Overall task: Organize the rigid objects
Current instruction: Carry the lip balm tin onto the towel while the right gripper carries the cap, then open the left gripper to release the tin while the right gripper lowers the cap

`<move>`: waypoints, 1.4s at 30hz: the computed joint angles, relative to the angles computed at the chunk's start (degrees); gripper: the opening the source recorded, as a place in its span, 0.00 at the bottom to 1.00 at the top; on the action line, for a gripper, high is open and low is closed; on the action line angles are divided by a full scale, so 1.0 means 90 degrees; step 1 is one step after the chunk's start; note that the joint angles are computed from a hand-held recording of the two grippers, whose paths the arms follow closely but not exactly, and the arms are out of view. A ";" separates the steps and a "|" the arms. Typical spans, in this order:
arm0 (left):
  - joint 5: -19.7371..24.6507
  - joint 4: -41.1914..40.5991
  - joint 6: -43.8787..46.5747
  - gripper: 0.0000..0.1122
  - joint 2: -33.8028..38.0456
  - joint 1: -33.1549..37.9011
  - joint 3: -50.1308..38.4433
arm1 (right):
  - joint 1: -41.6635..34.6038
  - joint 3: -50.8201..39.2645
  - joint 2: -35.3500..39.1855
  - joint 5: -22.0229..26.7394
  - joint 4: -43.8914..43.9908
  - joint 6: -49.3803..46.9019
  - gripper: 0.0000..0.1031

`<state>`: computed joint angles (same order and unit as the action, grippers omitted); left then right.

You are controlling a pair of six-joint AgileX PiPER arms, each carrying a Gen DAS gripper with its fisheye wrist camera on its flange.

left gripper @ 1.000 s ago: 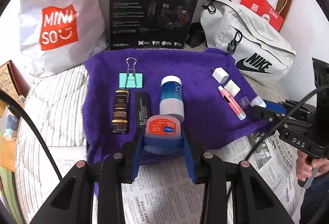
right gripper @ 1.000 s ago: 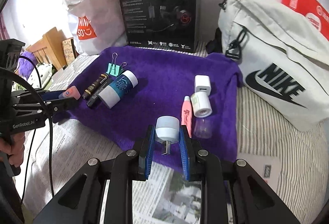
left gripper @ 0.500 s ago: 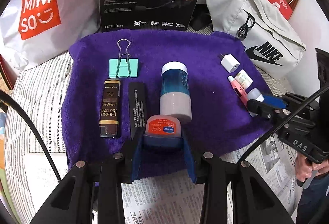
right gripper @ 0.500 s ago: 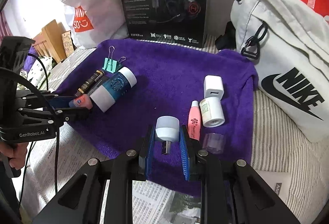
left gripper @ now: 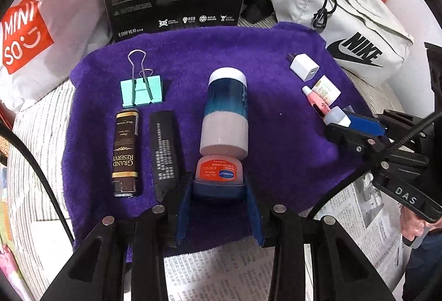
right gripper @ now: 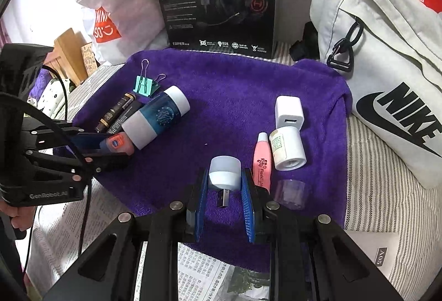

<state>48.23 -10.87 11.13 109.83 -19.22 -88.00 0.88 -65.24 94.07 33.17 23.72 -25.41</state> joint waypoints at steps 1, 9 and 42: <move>-0.0001 -0.0035 0.0014 0.31 0.0018 0.0011 -0.0005 | 0.0002 0.0000 0.0002 0.0003 0.0009 -0.0025 0.23; 0.0022 -0.0025 0.0046 0.31 0.0072 -0.0001 -0.0042 | -0.0044 0.0006 0.0038 -0.0011 0.0096 -0.0132 0.23; -0.0142 -0.0275 -0.0163 0.54 -0.1506 0.0552 0.1169 | 0.0230 -0.0453 0.0585 -0.0063 -0.0606 0.0393 0.23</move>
<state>46.95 -13.34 9.66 96.27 -14.26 -77.48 2.95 -69.32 99.34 32.60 18.27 -21.87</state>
